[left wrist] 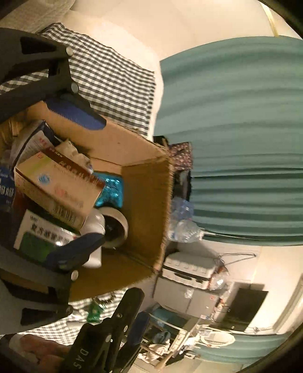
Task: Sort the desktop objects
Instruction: 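Move both tools back over the remaining items on the bed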
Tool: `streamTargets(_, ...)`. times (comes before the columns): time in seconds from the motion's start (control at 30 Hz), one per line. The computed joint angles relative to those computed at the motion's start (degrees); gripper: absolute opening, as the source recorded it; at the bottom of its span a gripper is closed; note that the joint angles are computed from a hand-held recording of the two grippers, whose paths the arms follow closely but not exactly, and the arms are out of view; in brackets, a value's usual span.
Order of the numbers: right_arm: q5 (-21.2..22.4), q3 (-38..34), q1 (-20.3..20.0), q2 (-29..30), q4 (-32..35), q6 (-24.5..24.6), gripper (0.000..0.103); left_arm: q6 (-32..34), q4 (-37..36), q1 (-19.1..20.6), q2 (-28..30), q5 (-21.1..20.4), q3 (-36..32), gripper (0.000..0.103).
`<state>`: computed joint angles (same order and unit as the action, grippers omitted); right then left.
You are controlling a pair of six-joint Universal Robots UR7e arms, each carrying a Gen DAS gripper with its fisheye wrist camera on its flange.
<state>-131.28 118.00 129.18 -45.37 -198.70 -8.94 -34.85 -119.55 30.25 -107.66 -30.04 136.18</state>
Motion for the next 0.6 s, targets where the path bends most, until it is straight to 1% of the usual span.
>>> streamTargets(0.03, -0.65, 0.32, 0.27, -0.39, -0.66, 0.09, 0.075, -0.45, 0.27, -0.94, -0.07, 0.23, -0.03, 0.097)
streamTargets(0.1, -2.19, 1.41, 0.91, -1.59, -2.15, 0.38, 0.084, -0.75, 0.58, -2.66, -0.44, 0.88, 0.05, 0.099)
streamTargets(0.17, -3.73, 2.37, 1.54, -2.66, -3.54, 0.61, 0.088, -1.33, 0.69, -4.44, -0.53, 1.88, 0.14, 0.103)
streamTargets(0.23, -6.10, 3.47, 2.34, -4.06, -4.67, 0.66, 0.093, -2.21, 1.20, -6.17, -0.68, 2.67, 0.18, 0.103)
streamTargets(0.27, -7.32, 3.82, 2.68, -4.62, -4.89, 0.40, 0.096, -3.05, 1.92, -7.03, -0.72, 3.01, 0.14, 0.103)
streamTargets(0.37, -11.99, 4.94, 4.25, -6.21, -7.28, -2.34, 0.100, -5.51, 3.92, -9.59, -0.67, 3.51, -0.09, 0.103)
streamTargets(0.4, -12.62, 5.47, 4.48, -7.19, -7.73, -2.98, 0.103, -5.95, 4.21, -10.38, -0.62, 3.39, -0.16, 0.103)
streamTargets(0.53, -16.40, 7.63, 5.77, -10.32, -8.91, -3.80, 0.103, -8.64, 6.38, -14.53, 0.52, 2.52, -0.39, 0.103)
streamTargets(0.6, -18.29, 8.81, 6.26, -11.96, -9.53, -4.29, 0.103, -8.55, 6.15, -16.37, 1.34, 2.23, -0.18, 0.103)
